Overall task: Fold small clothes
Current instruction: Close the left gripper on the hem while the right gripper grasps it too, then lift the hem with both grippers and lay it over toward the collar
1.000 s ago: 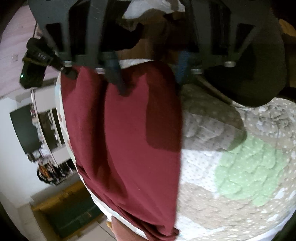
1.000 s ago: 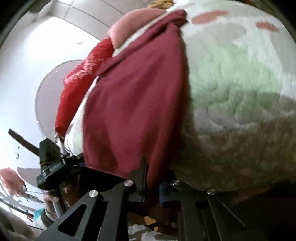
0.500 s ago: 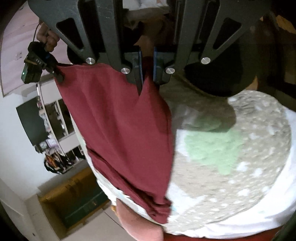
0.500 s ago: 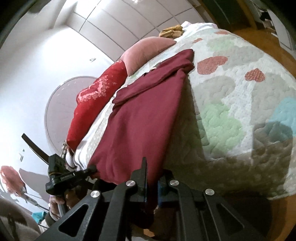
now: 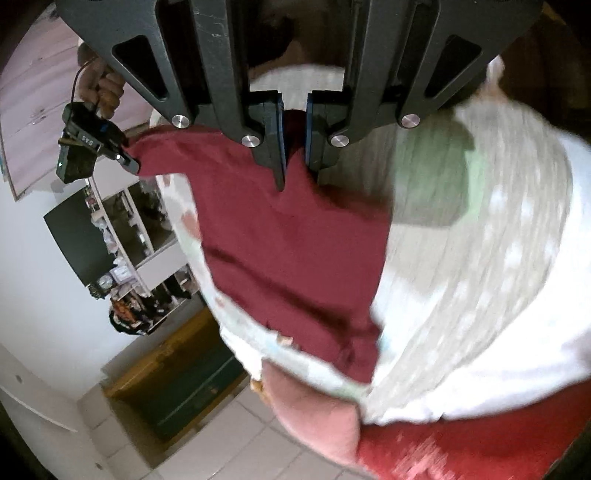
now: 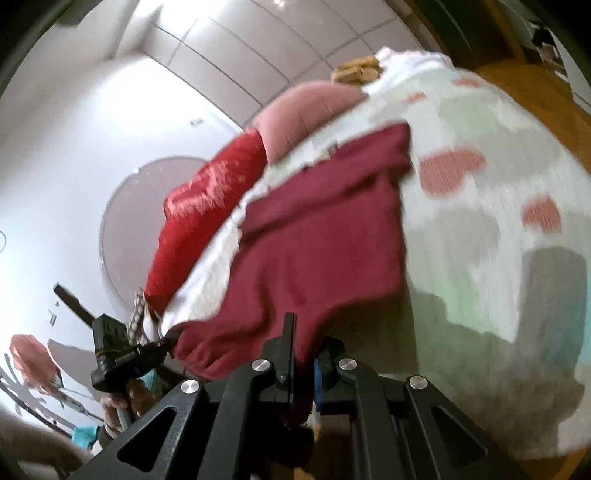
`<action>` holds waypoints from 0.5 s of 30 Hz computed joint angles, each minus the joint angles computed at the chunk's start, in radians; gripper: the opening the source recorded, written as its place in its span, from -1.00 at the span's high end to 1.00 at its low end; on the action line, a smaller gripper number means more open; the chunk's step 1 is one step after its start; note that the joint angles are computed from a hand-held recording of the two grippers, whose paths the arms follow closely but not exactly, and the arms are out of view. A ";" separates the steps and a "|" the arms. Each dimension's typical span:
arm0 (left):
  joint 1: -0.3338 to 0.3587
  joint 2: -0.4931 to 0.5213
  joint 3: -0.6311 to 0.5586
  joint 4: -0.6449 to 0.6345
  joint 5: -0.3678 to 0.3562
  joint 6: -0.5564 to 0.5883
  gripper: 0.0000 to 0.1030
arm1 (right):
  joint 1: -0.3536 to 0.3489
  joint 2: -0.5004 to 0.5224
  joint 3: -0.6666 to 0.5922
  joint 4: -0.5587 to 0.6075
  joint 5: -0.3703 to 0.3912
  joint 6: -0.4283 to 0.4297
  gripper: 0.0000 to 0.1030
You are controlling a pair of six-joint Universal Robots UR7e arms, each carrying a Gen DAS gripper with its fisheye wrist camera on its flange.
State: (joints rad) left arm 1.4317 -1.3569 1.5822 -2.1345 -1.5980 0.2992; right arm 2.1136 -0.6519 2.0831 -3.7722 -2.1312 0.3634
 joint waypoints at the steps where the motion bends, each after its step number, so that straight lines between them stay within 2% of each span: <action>1: -0.011 0.026 -0.027 -0.010 -0.005 -0.003 0.87 | -0.009 -0.010 -0.023 0.012 -0.002 -0.027 0.88; 3: -0.033 0.081 -0.080 -0.046 0.004 -0.009 0.87 | -0.030 -0.023 -0.070 0.049 0.007 -0.067 0.88; 7: -0.057 0.202 -0.207 -0.072 0.029 -0.031 0.87 | -0.076 -0.034 -0.213 0.199 -0.010 -0.157 0.88; 15: -0.082 0.469 -0.526 -0.057 0.118 -0.063 0.87 | -0.184 0.003 -0.441 0.365 -0.016 -0.188 0.88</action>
State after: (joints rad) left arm 1.3496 -0.8882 1.0561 -2.1915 -1.4805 0.2367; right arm 1.9293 -0.6492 1.6418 -3.4068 -2.1468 0.1754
